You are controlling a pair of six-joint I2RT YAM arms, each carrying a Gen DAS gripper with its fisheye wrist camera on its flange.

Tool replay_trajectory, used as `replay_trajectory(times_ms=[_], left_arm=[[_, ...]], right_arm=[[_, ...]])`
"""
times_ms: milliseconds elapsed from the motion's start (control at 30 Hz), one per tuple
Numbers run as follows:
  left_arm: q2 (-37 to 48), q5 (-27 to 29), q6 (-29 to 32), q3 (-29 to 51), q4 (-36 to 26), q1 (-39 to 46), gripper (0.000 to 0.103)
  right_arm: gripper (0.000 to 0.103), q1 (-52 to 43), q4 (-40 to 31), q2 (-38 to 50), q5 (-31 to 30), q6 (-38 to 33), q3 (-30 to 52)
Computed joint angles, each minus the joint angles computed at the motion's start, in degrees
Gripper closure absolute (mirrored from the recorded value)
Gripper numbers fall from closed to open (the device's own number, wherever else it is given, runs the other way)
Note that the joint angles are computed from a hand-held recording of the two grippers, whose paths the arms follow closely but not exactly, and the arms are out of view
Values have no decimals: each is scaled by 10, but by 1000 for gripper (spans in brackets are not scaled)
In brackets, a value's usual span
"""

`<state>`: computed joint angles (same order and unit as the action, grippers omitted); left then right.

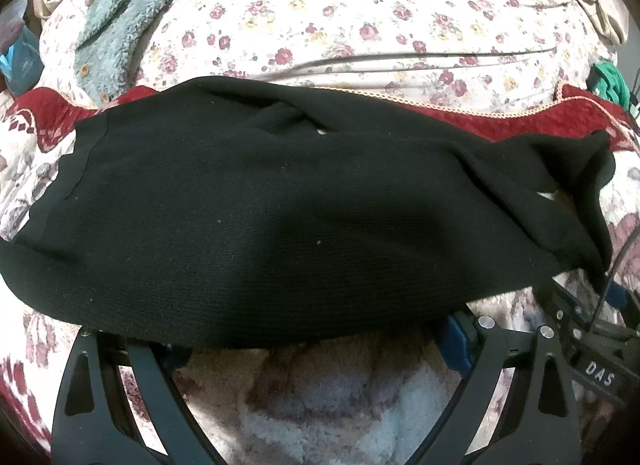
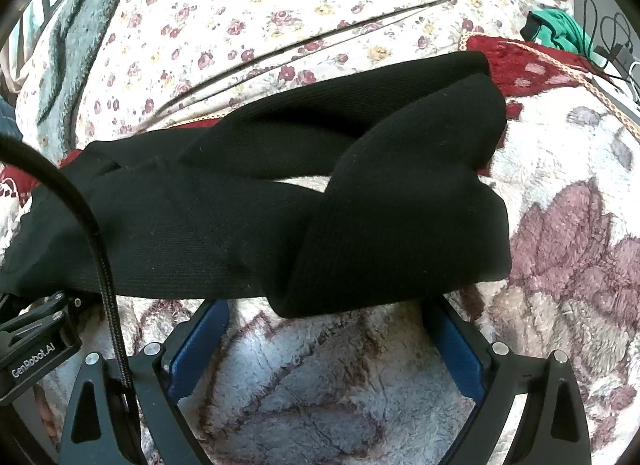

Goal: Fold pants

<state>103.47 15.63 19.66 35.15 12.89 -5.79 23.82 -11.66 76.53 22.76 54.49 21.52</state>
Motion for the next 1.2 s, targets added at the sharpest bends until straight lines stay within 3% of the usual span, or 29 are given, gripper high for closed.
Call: replay_trajectory(times_ms=[133,233,300,367,433,467,567,700,833,900,1200], left_arm=[[-7,22,39,1,-16,13,7],[-13,31,55,-32,43,16,7],[-18,40,59,-35,36,19,7],[-24,52,75,-27,1,26,7],[-38,59,114,-12,-65,42,9],[-45,63,119,-20,-62,49,14],[-78,79,138,-40,-68,79,16],[-88,149,146,15,-187,144,16],[-76,171,146,57,-231,206,16],[-61,171,144,83,-245,234,16],[36,170,106,206,-293,315,16]], right_arm=[[3,-6,9,20,-3,-6,10],[2,-15,18,24,-13,-17,12],[2,-19,22,18,-18,-27,9],[3,-20,35,-1,-28,-46,-5],[11,-14,58,-43,-29,-58,-35],[14,-7,58,-68,-23,-54,-48],[17,41,83,-160,19,24,-109],[21,134,31,-288,76,113,-145],[21,170,-72,-315,52,159,-121],[21,181,-88,-326,45,169,-119],[20,129,8,-274,16,124,-121]])
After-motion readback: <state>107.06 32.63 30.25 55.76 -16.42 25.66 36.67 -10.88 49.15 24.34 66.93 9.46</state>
